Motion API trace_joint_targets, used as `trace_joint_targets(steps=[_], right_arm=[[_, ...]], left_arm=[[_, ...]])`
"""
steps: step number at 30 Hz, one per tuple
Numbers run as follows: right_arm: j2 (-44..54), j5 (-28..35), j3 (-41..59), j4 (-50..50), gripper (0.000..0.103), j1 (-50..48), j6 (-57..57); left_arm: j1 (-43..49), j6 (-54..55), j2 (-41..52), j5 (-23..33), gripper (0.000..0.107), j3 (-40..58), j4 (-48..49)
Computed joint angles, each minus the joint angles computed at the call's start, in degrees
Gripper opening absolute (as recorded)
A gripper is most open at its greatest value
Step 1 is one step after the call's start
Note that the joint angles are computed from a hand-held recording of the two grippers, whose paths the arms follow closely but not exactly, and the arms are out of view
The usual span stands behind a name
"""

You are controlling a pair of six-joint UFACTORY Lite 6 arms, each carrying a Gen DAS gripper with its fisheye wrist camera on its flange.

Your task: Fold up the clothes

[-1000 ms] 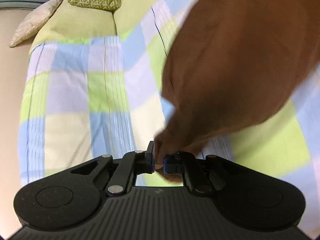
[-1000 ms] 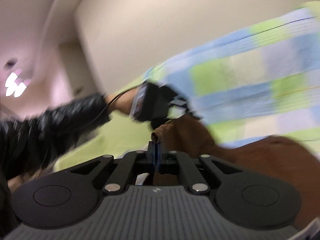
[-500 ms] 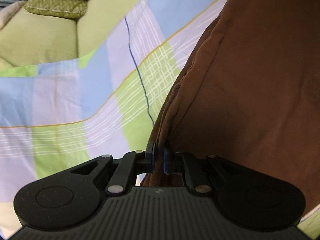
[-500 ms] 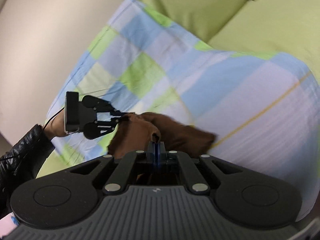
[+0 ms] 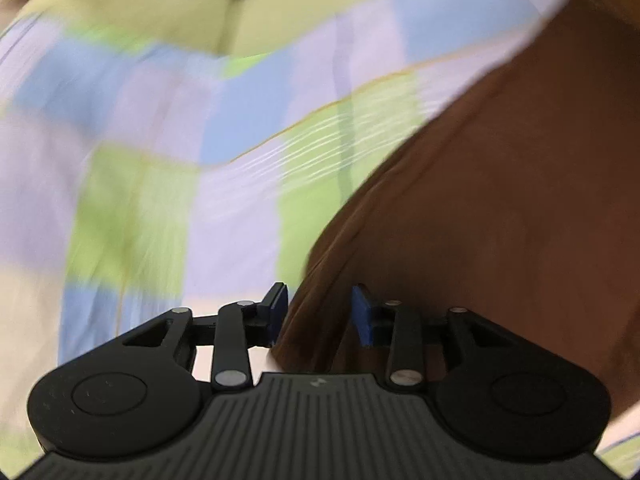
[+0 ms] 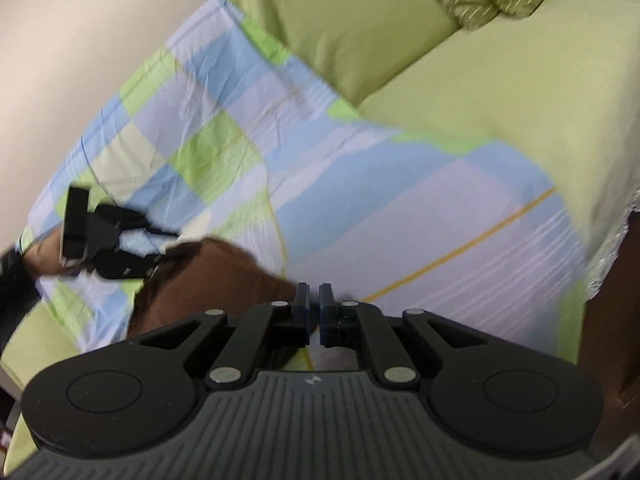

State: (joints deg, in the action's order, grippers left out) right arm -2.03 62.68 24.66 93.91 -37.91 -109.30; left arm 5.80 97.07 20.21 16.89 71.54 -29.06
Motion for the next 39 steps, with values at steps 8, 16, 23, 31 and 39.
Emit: trace_joint_targets(steps=[8, 16, 23, 31, 39], right_arm=[[-18.26, 6.48, -8.3, -14.25, 0.017, 0.56, 7.69], [-23.08, -11.48, -7.2, -0.6, 0.018, 23.04, 7.13], [-16.62, -27.3, -4.21, 16.29, 0.031, 27.96, -8.13], [-4.8, -19.73, 2.02, 12.34, 0.004, 22.09, -11.63], [0.52, -21.05, 6.12, 13.35, 0.012, 22.69, -11.49]], left_arm=[[20.48, 8.51, -5.32, 11.65, 0.052, -5.97, -19.56], [22.81, 10.92, 9.3, 18.91, 0.052, 5.19, -29.83], [18.35, 10.24, 24.88, 21.73, 0.031, 19.36, -37.08], [17.73, 20.91, 25.04, 19.69, 0.028, 16.51, -51.04], [14.41, 17.57, 22.4, 10.79, 0.044, 13.99, -48.75]])
